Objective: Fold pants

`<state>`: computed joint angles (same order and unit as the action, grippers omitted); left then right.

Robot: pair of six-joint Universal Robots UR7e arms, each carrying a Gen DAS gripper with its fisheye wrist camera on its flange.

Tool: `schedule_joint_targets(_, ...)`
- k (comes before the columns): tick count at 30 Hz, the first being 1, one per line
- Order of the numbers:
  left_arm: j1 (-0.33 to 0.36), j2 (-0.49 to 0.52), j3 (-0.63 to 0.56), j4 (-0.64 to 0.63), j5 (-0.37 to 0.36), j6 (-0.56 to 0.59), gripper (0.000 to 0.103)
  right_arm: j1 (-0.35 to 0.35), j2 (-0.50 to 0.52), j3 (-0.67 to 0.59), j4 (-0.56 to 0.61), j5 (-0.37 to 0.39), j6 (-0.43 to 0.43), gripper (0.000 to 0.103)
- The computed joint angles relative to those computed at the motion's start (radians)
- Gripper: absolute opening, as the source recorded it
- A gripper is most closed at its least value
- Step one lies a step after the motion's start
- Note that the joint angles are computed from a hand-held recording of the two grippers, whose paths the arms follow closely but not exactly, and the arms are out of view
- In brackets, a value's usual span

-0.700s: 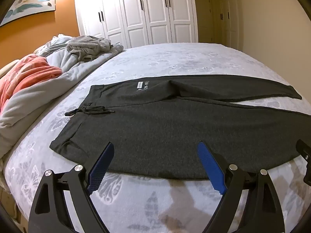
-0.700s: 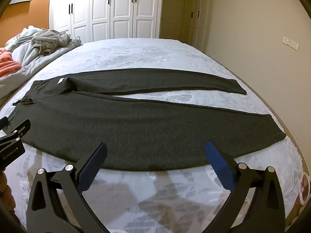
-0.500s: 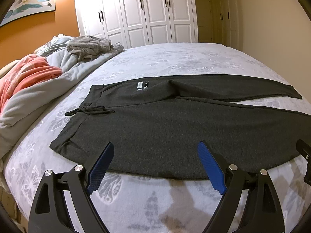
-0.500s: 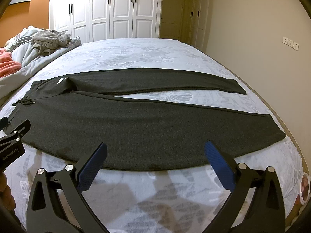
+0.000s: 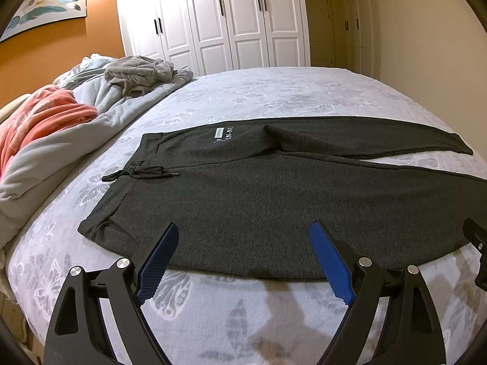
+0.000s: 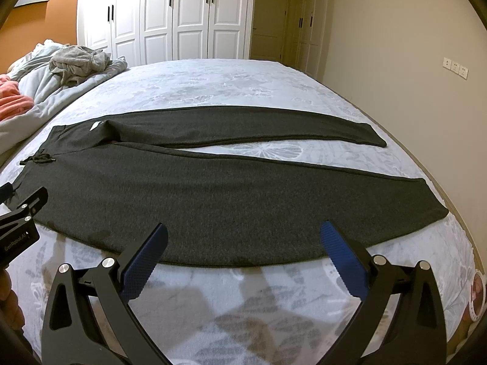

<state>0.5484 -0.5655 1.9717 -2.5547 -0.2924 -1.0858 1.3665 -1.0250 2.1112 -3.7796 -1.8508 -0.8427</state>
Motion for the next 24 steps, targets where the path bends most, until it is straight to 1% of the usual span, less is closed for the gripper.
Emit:
schedule_joint_targets(20,0.000,0.001,0.001,-0.004,0.003,0.003,0.086,-0.002,0.004,0.000,0.006,0.000,0.001,0.098)
schedule_joint_targets(22,0.001,-0.001,0.000,0.002,-0.005,-0.001,0.086,-0.003,0.002,-0.002,0.023,-0.003,0.001,0.098)
schedule_joint_targets(24,0.004,-0.007,0.007,-0.047,-0.032,0.036,0.086,-0.001,-0.006,-0.008,0.058,-0.014,-0.001,0.098)
